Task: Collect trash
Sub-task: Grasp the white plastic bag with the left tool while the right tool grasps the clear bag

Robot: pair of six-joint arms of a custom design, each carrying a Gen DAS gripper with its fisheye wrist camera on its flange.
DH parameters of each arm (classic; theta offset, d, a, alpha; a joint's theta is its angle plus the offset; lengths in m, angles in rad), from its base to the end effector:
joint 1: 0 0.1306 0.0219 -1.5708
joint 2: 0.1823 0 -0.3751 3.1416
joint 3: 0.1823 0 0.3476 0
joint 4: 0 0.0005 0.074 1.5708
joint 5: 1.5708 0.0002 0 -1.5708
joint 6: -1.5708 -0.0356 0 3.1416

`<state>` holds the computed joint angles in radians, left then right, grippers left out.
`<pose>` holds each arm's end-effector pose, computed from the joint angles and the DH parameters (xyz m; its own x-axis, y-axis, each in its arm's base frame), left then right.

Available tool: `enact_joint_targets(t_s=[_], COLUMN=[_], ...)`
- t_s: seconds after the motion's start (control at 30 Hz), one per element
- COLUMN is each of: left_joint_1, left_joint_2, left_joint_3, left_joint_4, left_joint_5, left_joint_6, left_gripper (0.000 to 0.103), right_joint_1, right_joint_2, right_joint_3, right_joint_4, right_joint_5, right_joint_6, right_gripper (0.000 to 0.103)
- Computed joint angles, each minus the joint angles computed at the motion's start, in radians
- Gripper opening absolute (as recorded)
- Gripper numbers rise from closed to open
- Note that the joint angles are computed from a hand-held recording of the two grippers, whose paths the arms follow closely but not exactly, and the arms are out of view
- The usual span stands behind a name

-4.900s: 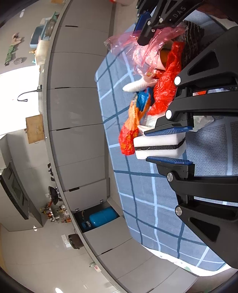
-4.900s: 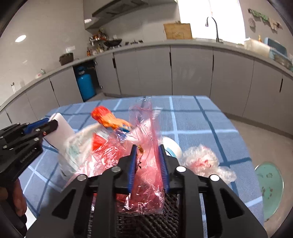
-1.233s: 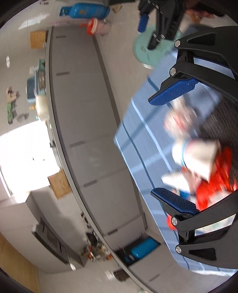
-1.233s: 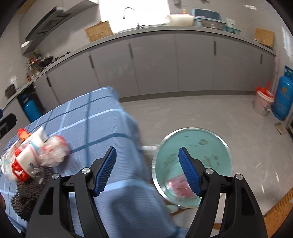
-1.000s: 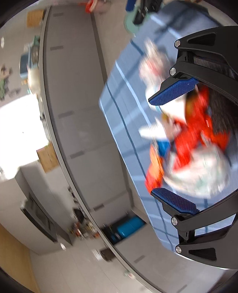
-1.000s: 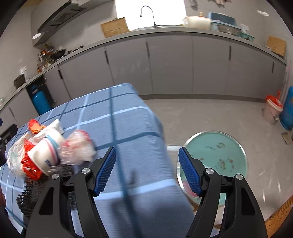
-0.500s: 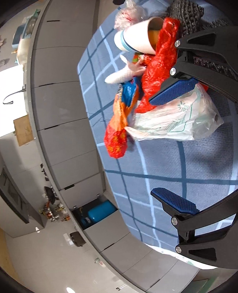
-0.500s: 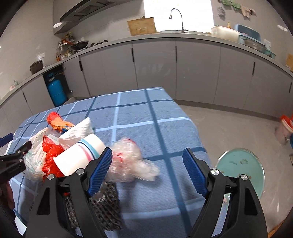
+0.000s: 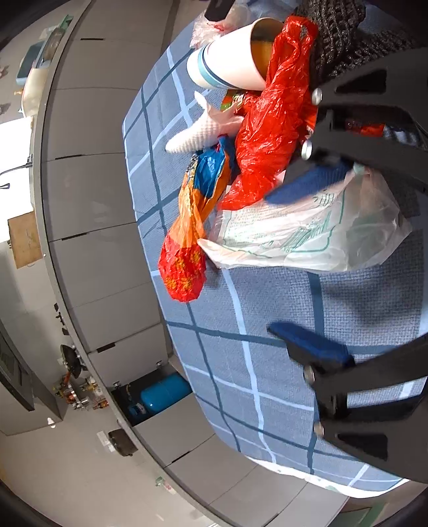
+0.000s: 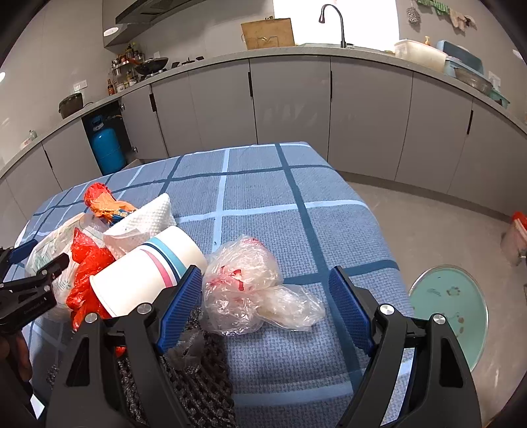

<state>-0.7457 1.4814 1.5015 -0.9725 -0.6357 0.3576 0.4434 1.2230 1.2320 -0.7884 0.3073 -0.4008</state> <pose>0.3545 -0.2994 0.4273 -0.6633 0.2292 -0.7124 0.0651 0.9660 0.2503 0.3520 0.1547 0.4277 -0.6683 0.0943 -0.7379 0.0502 0.9954 0.0818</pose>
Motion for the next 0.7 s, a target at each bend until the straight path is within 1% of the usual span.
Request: enact_joint_targets(t_s=[0.03,0.07,0.13,0.17,0.2,0.27,0.33,0.37,0.4,0.43,0.53,0.63,0.7], left_joint_1=[0.003,0.005,0.007,0.009,0.009,0.005,0.003,0.002,0.002,0.002,0.002,-0.002,-0.006], left_joint_2=[-0.002,-0.005,-0.008,-0.011,-0.016,-0.024,-0.034,-0.041,-0.048,-0.053,-0.07,-0.082,-0.089], left_joint_3=[-0.001,-0.003,-0.004,-0.005,-0.009,-0.011,-0.013,-0.013,-0.013,-0.012,-0.008,-0.002,0.001], left_joint_4=[-0.002,-0.003,-0.004,-0.003,0.0,0.005,0.008,0.01,0.012,0.014,0.02,0.028,0.036], left_joint_5=[0.011,0.02,0.033,0.038,0.039,0.021,0.005,-0.003,-0.012,-0.022,-0.052,-0.093,-0.118], left_joint_6=[0.004,0.007,0.007,0.007,0.009,0.007,0.004,0.006,0.006,0.005,-0.001,-0.012,-0.02], left_gripper=[0.055,0.049,0.024,0.023,0.016,0.014,0.012,0.012,0.011,0.01,0.009,0.008,0.008], right_joint_1=[-0.001,0.0,-0.003,-0.005,-0.007,-0.009,-0.011,-0.011,-0.009,-0.004,0.001,0.003,0.006], right_joint_2=[0.001,0.002,0.007,0.012,0.017,0.024,0.031,0.033,0.034,0.032,0.024,0.005,-0.006], right_joint_3=[0.0,-0.001,-0.003,-0.002,-0.002,-0.002,0.001,0.002,0.002,0.0,-0.007,-0.019,-0.022], right_joint_4=[-0.001,-0.001,0.0,0.001,-0.004,-0.006,-0.011,-0.013,-0.013,-0.01,0.002,0.019,0.03], right_joint_5=[-0.001,-0.001,-0.007,-0.009,-0.014,-0.032,-0.05,-0.065,-0.068,-0.064,-0.063,-0.056,-0.049], right_joint_6=[0.001,0.0,0.005,0.008,0.012,0.016,0.024,0.032,0.037,0.041,0.04,0.035,0.035], right_gripper=[0.079,0.079,0.079,0.079,0.079,0.075,0.058,0.052,0.04,0.037,0.03,0.025,0.024])
